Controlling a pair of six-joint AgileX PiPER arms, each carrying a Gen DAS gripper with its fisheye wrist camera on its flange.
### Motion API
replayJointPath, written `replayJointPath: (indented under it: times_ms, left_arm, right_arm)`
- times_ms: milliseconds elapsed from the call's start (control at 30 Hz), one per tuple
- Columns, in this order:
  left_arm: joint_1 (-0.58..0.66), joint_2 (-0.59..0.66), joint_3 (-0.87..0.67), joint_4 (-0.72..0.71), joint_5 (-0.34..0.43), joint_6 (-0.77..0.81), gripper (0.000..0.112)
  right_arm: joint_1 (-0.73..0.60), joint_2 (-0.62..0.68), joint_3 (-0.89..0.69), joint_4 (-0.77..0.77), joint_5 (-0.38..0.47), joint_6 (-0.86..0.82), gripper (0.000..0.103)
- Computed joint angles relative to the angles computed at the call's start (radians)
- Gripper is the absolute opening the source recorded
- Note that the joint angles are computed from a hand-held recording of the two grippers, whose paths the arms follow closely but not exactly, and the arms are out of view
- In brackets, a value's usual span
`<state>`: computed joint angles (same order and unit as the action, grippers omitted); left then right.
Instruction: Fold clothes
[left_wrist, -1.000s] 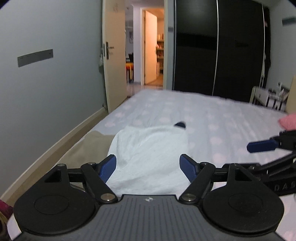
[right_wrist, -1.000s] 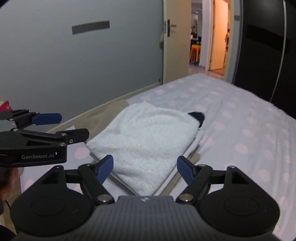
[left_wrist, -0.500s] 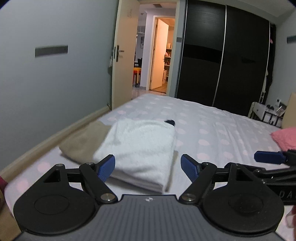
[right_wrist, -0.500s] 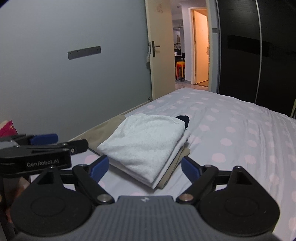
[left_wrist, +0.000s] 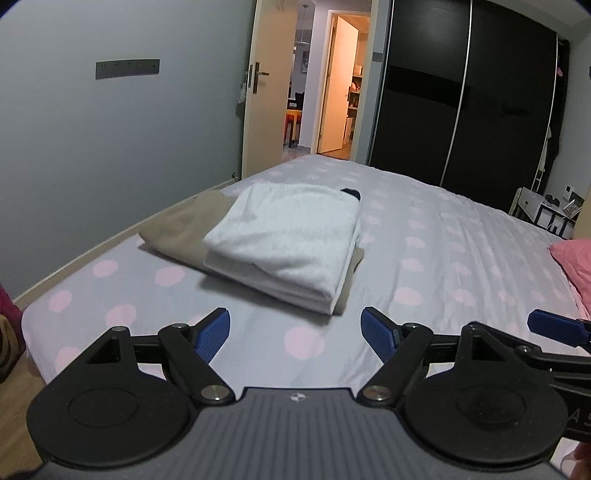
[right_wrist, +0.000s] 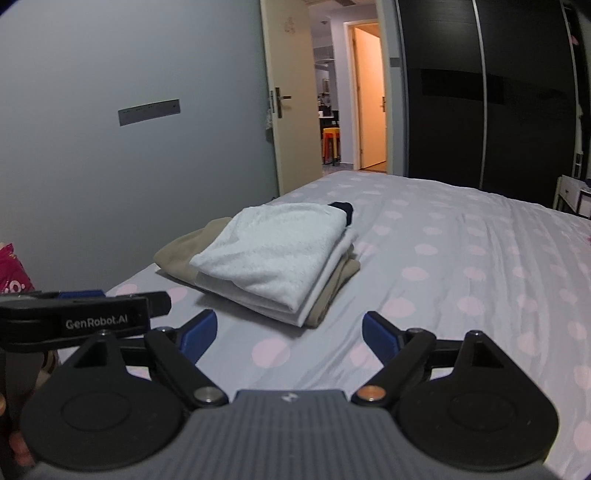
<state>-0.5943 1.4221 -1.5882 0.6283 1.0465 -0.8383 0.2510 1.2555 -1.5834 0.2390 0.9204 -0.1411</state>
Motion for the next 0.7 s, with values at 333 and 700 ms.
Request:
replayJointPath:
  times_ms: [333, 700]
  left_arm:
    - [-0.146, -0.012, 0.073, 0.143, 0.109, -0.141, 0.078]
    - [-0.177, -0.011, 0.07, 0.146, 0.135, -0.127, 0.077]
  right_arm:
    - [-0.018, -0.127, 0.199, 0.025, -0.063, -0.018, 0.088]
    - [-0.046, -0.155, 0.228, 0.051, -0.054, -0.048, 0.088]
